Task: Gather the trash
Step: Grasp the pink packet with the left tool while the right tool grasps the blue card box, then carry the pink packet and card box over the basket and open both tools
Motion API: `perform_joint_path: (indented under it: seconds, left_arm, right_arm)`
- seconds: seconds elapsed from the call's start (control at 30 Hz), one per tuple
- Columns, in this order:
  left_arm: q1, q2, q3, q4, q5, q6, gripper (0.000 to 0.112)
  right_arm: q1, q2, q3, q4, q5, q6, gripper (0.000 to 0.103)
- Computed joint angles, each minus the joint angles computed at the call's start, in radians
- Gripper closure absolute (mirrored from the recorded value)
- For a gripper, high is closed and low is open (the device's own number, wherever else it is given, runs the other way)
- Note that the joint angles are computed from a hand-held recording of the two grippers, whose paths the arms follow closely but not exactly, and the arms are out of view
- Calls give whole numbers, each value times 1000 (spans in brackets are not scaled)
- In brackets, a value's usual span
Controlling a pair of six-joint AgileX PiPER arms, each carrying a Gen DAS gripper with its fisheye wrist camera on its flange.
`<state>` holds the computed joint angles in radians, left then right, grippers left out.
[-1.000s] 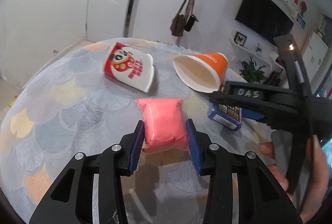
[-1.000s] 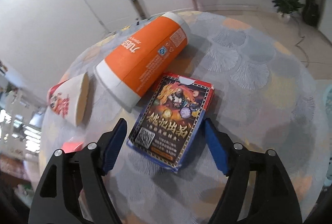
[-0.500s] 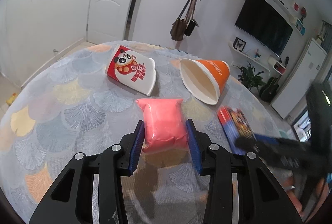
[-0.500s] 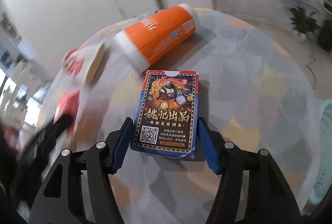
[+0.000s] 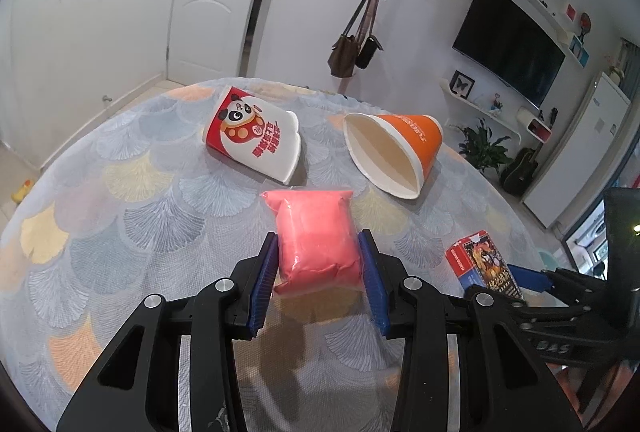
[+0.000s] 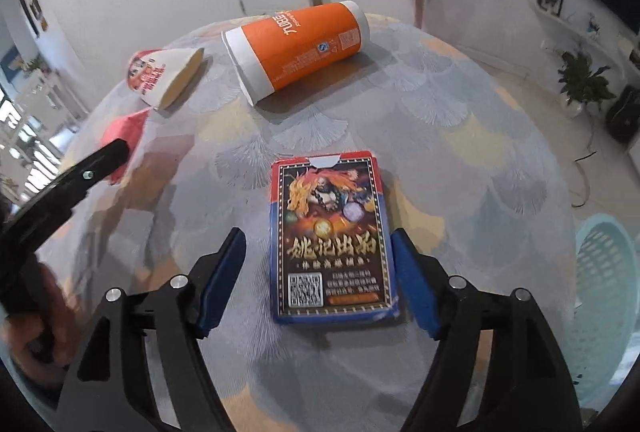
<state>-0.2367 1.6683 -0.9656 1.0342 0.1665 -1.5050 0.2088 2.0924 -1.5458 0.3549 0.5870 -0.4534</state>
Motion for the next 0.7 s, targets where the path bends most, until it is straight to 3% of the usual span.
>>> perform_joint_path:
  seconds: [0.03,0.07,0.13,0.23,0.37,0.53,0.7]
  left_arm:
    - [-3,2,-4,-7,6,6,74]
    - [-8,4,-9,-2,12,3,74]
    - [-20,8,-15,45,23,-36,74]
    - [-56,-9,-2,210,32,-176,74]
    - [-133,-65,-4,279,42,-257,74]
    - [-246,-59,-117,199,112,-169,74]
    - [-321,-10,-244,155,129,-104,74]
  right_arm:
    - [10,1,4,-35,-20,38,35]
    - [20,-1,15,-75,-49,73,45]
    - [15,-16,45,-57,-73,61,46]
    - [-17,-64,111,72,-113,-43,47]
    - [-79,-174,210,249,-163,-235,47]
    - [-193,-265,259,445,-131,-418,47]
    - [-346,-341,292,599,-72,-556,47]
